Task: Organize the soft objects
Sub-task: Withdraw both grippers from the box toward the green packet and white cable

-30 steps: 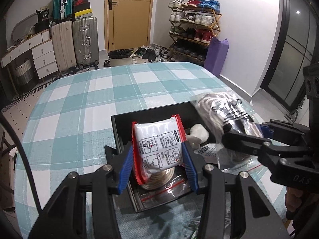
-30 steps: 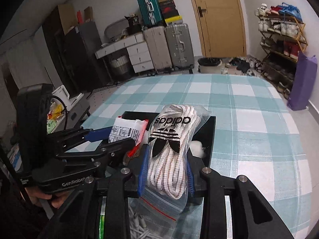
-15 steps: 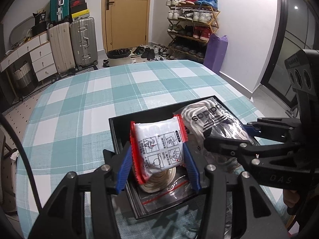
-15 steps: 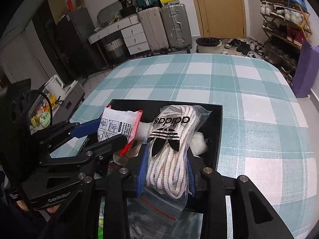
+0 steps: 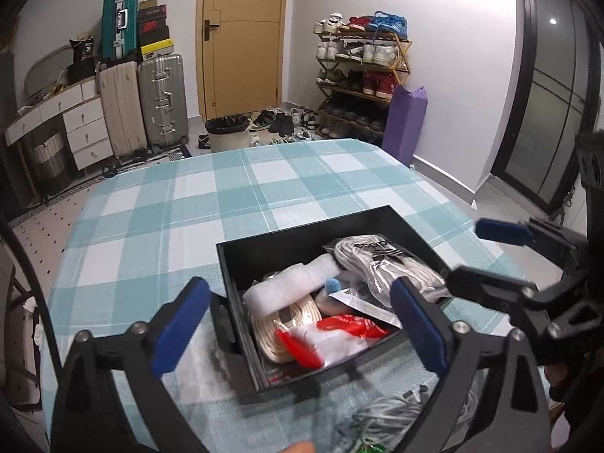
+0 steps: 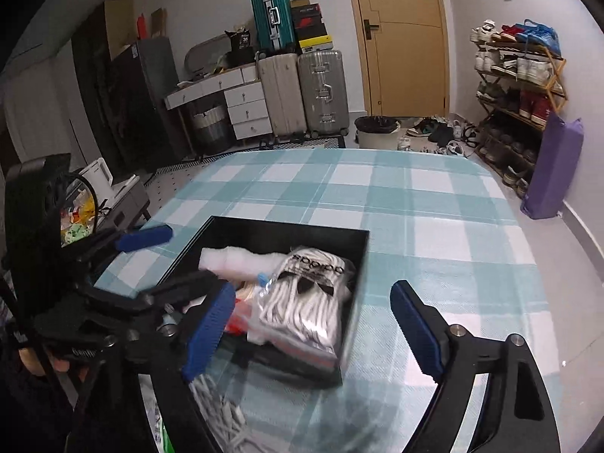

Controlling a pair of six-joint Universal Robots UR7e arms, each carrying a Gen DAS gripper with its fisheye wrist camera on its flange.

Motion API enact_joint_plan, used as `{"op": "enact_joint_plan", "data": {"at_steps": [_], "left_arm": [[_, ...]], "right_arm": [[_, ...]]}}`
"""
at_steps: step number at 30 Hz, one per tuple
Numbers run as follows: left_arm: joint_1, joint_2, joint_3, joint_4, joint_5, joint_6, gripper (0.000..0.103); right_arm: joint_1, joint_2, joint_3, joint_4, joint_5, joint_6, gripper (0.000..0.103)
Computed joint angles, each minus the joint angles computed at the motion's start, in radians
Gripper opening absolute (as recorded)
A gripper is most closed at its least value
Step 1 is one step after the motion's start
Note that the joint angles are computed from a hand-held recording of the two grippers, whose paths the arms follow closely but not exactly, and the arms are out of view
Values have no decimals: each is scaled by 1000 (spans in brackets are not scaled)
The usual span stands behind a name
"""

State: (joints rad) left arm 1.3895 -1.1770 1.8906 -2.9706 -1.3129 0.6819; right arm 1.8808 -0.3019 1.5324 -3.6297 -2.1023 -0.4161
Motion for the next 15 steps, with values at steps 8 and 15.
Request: {"op": "enact_joint_plan", "data": {"at_steps": [8, 15], "left_arm": [[3, -76, 75, -23, 8, -12, 103], [19, -130, 144, -53, 10, -9, 103]], "right_arm": [[10, -24, 107, -125, 27, 27, 103], [23, -15, 158, -161, 11, 39, 103]]}}
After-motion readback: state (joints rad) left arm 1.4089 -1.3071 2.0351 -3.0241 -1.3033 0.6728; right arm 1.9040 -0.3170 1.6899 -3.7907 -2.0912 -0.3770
